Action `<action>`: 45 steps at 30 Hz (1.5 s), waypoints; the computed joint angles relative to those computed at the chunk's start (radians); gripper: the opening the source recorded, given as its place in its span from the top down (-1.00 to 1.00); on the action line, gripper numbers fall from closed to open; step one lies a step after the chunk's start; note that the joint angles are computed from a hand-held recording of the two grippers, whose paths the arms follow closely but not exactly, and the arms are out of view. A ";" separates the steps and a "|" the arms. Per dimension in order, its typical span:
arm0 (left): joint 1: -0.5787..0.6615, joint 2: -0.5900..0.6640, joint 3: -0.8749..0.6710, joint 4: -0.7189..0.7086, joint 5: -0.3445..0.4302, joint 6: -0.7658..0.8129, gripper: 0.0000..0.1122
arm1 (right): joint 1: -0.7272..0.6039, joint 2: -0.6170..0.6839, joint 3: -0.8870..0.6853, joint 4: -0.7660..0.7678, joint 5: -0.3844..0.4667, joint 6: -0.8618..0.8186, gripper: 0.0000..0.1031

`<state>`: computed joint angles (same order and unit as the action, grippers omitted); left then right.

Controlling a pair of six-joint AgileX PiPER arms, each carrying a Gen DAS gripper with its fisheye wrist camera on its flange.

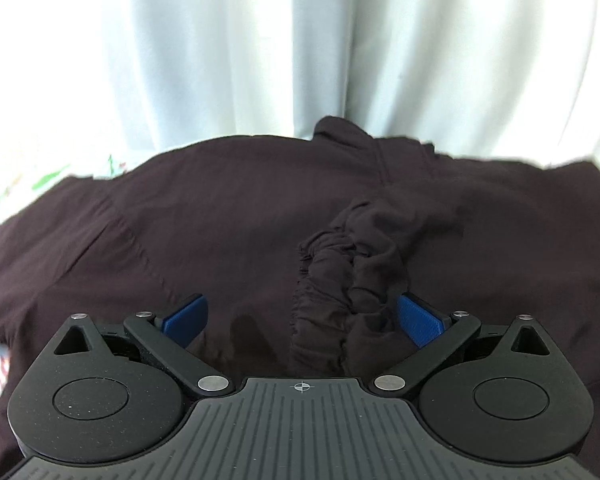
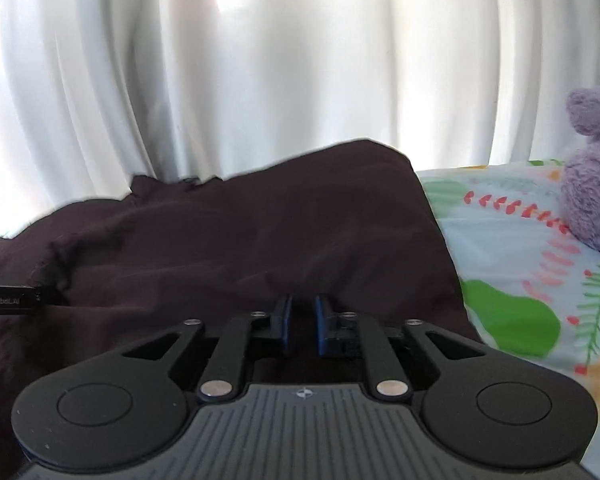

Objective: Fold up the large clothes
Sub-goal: 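Lay the held sleeve across the coat body and open the right tool, then grasp the other sleeve cuff with the left tool and carry it across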

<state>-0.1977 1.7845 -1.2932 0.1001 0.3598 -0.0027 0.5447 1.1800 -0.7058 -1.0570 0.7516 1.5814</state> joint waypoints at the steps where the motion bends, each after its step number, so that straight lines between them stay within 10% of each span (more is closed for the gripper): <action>1: -0.011 0.017 -0.008 0.058 -0.003 -0.048 -0.84 | -0.003 0.022 -0.003 -0.012 0.013 -0.014 0.97; 12: 0.072 0.067 -0.066 -0.300 0.085 0.220 -0.84 | 0.000 0.066 -0.011 -0.062 0.024 0.000 0.92; 19: 0.379 -0.076 -0.056 -0.706 0.419 0.545 -0.84 | 0.367 -0.164 0.057 0.014 0.281 0.149 0.16; 22: 0.589 -0.104 -0.071 -0.857 0.506 0.659 -0.84 | 0.438 -0.188 0.047 0.079 0.319 0.169 0.15; 32: 0.951 0.321 -0.546 -0.764 0.496 0.194 -0.77 | 0.510 -0.110 -0.033 0.117 0.312 0.254 0.15; 45: 1.064 0.716 -1.084 -0.908 0.697 -0.092 0.65 | 0.522 0.013 -0.133 0.117 0.276 0.273 0.15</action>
